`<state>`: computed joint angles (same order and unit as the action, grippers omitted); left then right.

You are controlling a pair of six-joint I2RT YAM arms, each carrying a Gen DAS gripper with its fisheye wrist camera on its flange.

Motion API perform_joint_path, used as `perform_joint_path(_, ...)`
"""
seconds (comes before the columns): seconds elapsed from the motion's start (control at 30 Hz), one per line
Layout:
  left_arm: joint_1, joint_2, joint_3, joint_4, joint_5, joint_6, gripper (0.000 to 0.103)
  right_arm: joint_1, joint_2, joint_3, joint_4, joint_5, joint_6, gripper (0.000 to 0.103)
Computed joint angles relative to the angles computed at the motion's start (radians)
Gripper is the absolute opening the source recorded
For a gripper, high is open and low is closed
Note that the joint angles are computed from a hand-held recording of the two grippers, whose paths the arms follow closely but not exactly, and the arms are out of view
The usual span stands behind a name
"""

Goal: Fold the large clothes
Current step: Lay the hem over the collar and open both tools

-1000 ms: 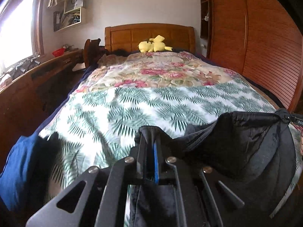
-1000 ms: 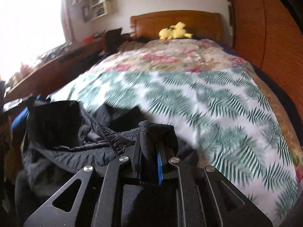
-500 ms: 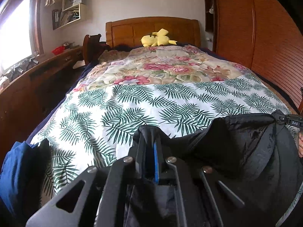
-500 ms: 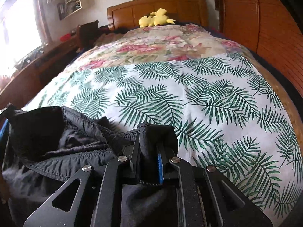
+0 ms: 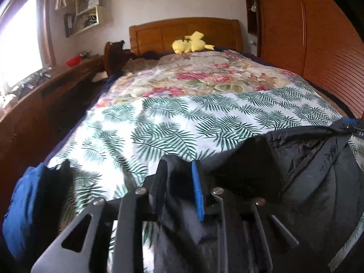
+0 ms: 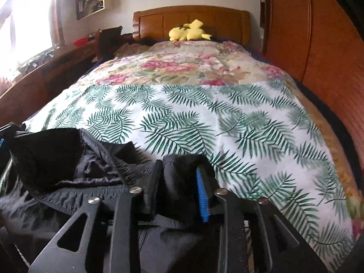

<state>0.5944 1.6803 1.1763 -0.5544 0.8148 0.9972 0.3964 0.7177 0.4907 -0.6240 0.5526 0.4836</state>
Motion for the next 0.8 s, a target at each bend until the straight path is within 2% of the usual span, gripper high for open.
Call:
perform_joint_path(0.03,0.026,-0.004,0.004,-0.029,0.028,0.022,0.022,0.033,0.005,0.013,-0.019,0.041,0.015,0.048)
perform_joint_path(0.07,0.044,-0.001,0.014,-0.062,0.047,0.045,0.022,0.061,0.007,0.024,-0.035,0.073,0.027,0.056)
perform_joint_path(0.17,0.099,0.027,0.055,-0.203,0.1,0.139,0.024,0.147,0.059,0.078,-0.062,0.11,0.068,0.059)
perform_joint_path(0.3,0.139,0.073,0.089,-0.386,0.115,0.296,0.025,0.228,0.185,0.128,0.0,0.073,0.066,0.059)
perform_joint_path(0.43,0.154,0.068,0.065,-0.445,0.126,0.385,0.025,0.285,0.394,0.191,0.116,0.031,0.054,0.059)
perform_joint_path(0.6,0.17,0.075,0.047,-0.463,0.12,0.445,0.025,0.25,0.611,0.25,0.245,-0.069,0.05,0.059)
perform_joint_path(0.67,0.17,0.08,0.04,-0.452,0.108,0.446,0.025,0.224,0.733,0.308,0.242,-0.091,0.073,0.059)
perform_joint_path(0.8,0.175,0.089,0.04,-0.458,0.098,0.462,0.025,0.163,0.863,0.363,0.228,-0.099,0.097,0.058)
